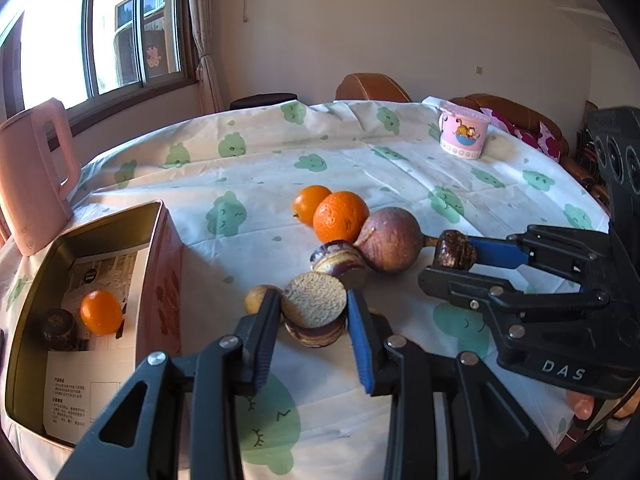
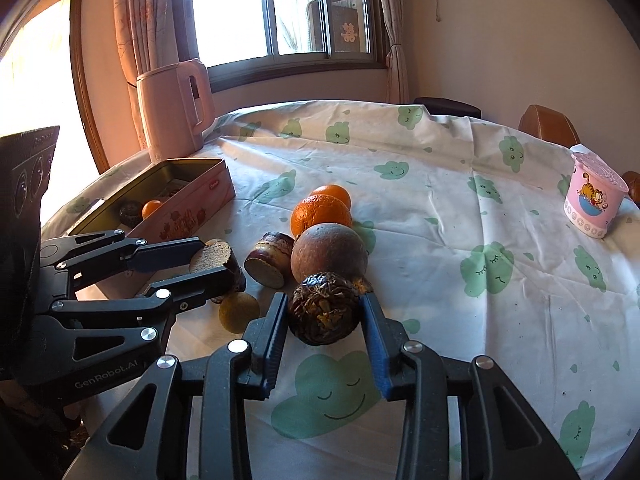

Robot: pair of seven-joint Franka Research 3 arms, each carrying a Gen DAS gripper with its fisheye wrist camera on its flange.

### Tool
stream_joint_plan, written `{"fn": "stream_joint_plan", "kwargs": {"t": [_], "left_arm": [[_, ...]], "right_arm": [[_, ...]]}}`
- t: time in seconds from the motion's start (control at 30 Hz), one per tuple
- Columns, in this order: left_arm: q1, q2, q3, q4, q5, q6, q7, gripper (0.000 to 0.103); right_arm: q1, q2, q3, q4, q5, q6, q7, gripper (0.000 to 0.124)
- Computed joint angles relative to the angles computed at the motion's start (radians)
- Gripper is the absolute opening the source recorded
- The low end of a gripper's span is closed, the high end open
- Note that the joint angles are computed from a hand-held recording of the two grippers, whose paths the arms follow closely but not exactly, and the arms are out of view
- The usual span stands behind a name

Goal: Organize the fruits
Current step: 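Grasp the beige-topped round jar with the left tool while the right tool grasps the dark textured fruit, then lift and carry the jar and the dark textured fruit over the tin box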

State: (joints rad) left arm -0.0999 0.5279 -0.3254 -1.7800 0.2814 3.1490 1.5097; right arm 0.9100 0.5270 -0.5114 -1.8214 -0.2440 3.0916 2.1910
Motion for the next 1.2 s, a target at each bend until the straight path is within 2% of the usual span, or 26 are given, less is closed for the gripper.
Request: {"fn": "stream_joint_plan", "kwargs": {"t": [0.07, 0.13, 0.3, 0.6, 0.9, 1.03, 1.2], "left_arm": [[0.020, -0.001, -0.019, -0.011, -0.005, 0.025, 0.001, 0.036], [0.018, -0.004, -0.012, -0.020, -0.002, 0.050, -0.009, 0.036], [-0.066, -0.022, 0.092, -0.038, 0.029, 0.107, -0.068, 0.036], [-0.209, -0.043, 0.265, -0.072, 0.047, 0.197, -0.145, 0.036], [-0.266, -0.053, 0.330, -0.099, 0.004, 0.256, -0.141, 0.036], [-0.300, -0.056, 0.361, -0.114, -0.038, 0.287, -0.113, 0.036], [-0.321, -0.059, 0.375, -0.126, -0.092, 0.311, -0.068, 0.036]], "right_arm": [[0.041, 0.007, -0.049, -0.008, -0.008, 0.016, 0.025, 0.039], [0.074, 0.011, -0.086, -0.018, -0.005, 0.038, 0.034, 0.039], [0.170, 0.035, -0.191, -0.041, 0.042, 0.087, 0.028, 0.039], [0.294, 0.073, -0.315, -0.085, 0.160, 0.162, -0.026, 0.039], [0.361, 0.101, -0.369, -0.111, 0.288, 0.209, -0.106, 0.039], [0.374, 0.104, -0.374, -0.119, 0.342, 0.227, -0.147, 0.039], [0.385, 0.109, -0.374, -0.124, 0.408, 0.241, -0.201, 0.039]]}}
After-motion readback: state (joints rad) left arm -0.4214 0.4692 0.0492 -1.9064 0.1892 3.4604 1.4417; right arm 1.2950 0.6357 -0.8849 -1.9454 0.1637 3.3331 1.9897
